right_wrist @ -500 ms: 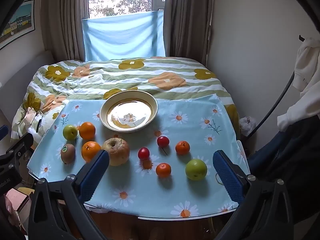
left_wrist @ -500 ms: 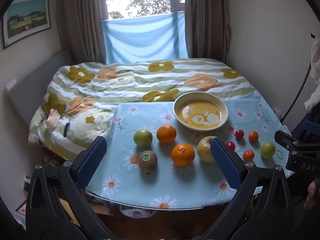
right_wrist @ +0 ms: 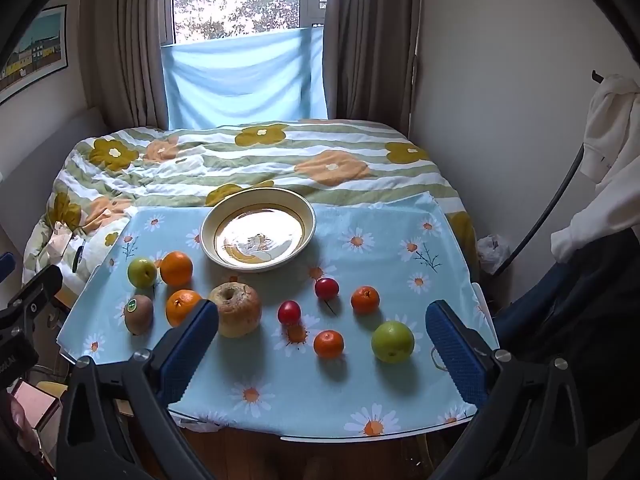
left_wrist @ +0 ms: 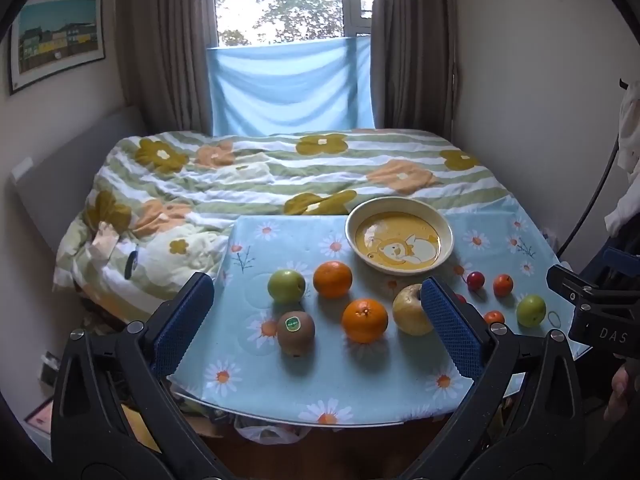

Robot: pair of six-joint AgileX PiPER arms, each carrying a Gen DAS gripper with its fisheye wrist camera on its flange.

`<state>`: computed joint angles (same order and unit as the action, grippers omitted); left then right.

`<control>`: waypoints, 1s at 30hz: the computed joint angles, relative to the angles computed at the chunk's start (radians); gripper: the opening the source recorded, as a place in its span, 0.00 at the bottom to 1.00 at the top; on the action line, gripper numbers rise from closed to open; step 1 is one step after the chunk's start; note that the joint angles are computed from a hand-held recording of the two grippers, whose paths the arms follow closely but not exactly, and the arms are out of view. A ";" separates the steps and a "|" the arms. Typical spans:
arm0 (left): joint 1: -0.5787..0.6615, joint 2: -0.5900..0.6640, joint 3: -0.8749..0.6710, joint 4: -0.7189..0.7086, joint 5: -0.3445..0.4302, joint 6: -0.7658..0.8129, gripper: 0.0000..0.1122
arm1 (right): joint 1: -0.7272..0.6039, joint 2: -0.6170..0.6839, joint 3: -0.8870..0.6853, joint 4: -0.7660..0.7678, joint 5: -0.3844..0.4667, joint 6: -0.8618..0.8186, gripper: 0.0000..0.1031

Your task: Organize fruits

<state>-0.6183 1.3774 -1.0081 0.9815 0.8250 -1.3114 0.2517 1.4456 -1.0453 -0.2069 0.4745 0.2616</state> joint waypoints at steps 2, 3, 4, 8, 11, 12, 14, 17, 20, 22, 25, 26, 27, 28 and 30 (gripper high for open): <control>0.006 0.000 -0.001 0.000 -0.004 0.005 0.92 | -0.004 0.001 -0.002 0.006 -0.004 -0.004 1.00; 0.007 0.003 -0.004 0.000 -0.003 0.007 0.92 | -0.001 0.001 -0.001 0.000 -0.006 0.003 1.00; 0.008 0.003 -0.004 0.002 -0.002 0.006 0.92 | 0.001 0.001 0.000 -0.006 -0.010 0.010 1.00; 0.011 0.002 -0.006 0.006 -0.002 0.004 0.92 | 0.011 -0.004 0.000 -0.031 -0.013 0.035 1.00; 0.015 -0.003 -0.003 0.009 -0.005 0.000 0.92 | 0.015 -0.003 -0.003 -0.039 -0.012 0.044 1.00; 0.017 -0.005 -0.002 0.009 -0.007 0.000 0.92 | 0.016 -0.003 -0.003 -0.043 -0.012 0.048 1.00; 0.017 -0.005 -0.002 0.008 -0.007 0.002 0.92 | 0.013 -0.002 -0.006 -0.034 -0.011 0.038 1.00; 0.018 -0.006 -0.002 0.007 -0.008 0.004 0.92 | 0.012 0.000 -0.009 -0.032 -0.009 0.036 1.00; 0.021 -0.011 0.001 0.008 -0.010 0.006 0.92 | 0.013 0.001 -0.009 -0.034 -0.009 0.039 1.00; 0.023 -0.014 0.001 0.011 -0.011 0.009 0.92 | 0.011 -0.002 -0.009 -0.024 -0.009 0.029 1.00; 0.021 -0.007 -0.008 0.016 -0.009 0.005 0.92 | 0.008 -0.004 -0.014 -0.014 -0.006 0.017 1.00; 0.021 -0.008 -0.008 0.018 -0.009 0.003 0.92 | 0.008 -0.004 -0.015 -0.013 -0.006 0.016 1.00; 0.018 -0.006 -0.007 0.022 -0.009 -0.002 0.92 | 0.009 -0.006 -0.015 -0.015 -0.007 0.017 1.00; 0.018 -0.005 -0.008 0.023 -0.008 -0.003 0.92 | 0.008 -0.005 -0.016 -0.014 -0.006 0.016 1.00; 0.018 -0.003 -0.011 0.023 -0.010 -0.004 0.92 | 0.009 -0.005 -0.018 -0.016 -0.005 0.019 1.00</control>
<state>-0.6006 1.3745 -1.0187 1.0049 0.8153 -1.3156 0.2602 1.4408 -1.0633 -0.2233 0.4694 0.2805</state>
